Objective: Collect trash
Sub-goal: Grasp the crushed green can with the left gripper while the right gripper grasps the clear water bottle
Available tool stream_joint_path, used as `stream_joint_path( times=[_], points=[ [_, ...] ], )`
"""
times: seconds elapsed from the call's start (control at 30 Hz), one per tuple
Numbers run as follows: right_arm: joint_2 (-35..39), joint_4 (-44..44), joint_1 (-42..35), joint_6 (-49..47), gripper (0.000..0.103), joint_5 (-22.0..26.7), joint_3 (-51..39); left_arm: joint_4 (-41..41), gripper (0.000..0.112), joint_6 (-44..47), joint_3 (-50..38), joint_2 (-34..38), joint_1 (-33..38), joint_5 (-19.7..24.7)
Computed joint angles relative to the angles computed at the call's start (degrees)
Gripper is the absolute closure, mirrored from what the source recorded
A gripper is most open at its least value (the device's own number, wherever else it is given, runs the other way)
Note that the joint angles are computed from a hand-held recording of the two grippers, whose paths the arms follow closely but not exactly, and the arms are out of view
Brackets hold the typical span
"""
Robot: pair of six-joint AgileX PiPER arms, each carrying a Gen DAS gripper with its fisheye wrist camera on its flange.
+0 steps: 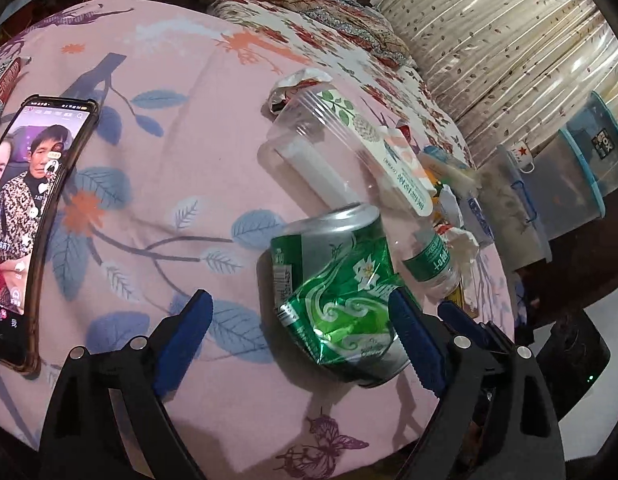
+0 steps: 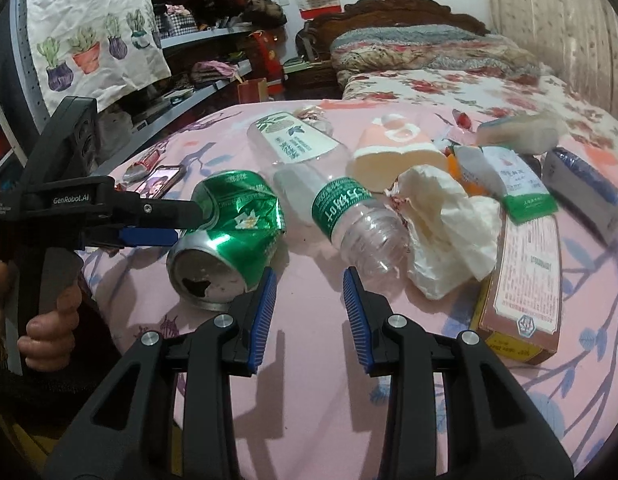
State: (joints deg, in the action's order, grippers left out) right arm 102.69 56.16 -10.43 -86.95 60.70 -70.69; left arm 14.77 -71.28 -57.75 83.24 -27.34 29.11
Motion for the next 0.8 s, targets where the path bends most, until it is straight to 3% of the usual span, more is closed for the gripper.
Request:
stream_joint_path(
  times=[0.27, 0.4, 0.47, 0.53, 0.57, 0.6, 0.67, 0.8],
  points=[
    [1.77, -2.32, 4.09, 3.18, 0.065, -4.71, -1.77, -5.5, 0.03, 6.27, -2.02, 2.83, 1.22, -2.71],
    [2.42, -3.39, 5.45, 4.25, 0.065, -6.35, -2.13, -13.94, 0.044, 14.94, -2.72, 4.17, 2.2, -5.3],
    [2.82, -3.57, 5.75, 4.71, 0.065, -6.84, -2.58, -12.12, 0.047, 13.81, -4.11, 5.4, 1.65, -4.77],
    [2.82, -3.52, 5.61, 4.93, 0.065, -6.77, -2.61, -8.3, 0.06, 10.24, -4.88, 6.11, 1.13, -3.55],
    [2.65, -3.49, 5.47, 4.79, 0.065, -6.93, -2.57, -6.35, 0.077, 8.14, -4.93, 6.25, 1.21, -2.79],
    [2.5, -3.59, 5.32, 4.6, 0.065, -6.85, -2.55, -6.56, 0.084, 8.21, -4.16, 5.8, 1.79, -3.23],
    [2.14, -3.56, 4.35, 3.59, 0.065, -5.57, -3.05, -10.6, 0.089, 11.7, -1.64, 4.49, 3.32, -6.33],
    [0.0, -1.82, 3.56, 0.22, 0.061, -6.43, -3.6, -5.89, 0.093, 8.49, -0.5, 2.97, 2.64, -6.84]
  ],
)
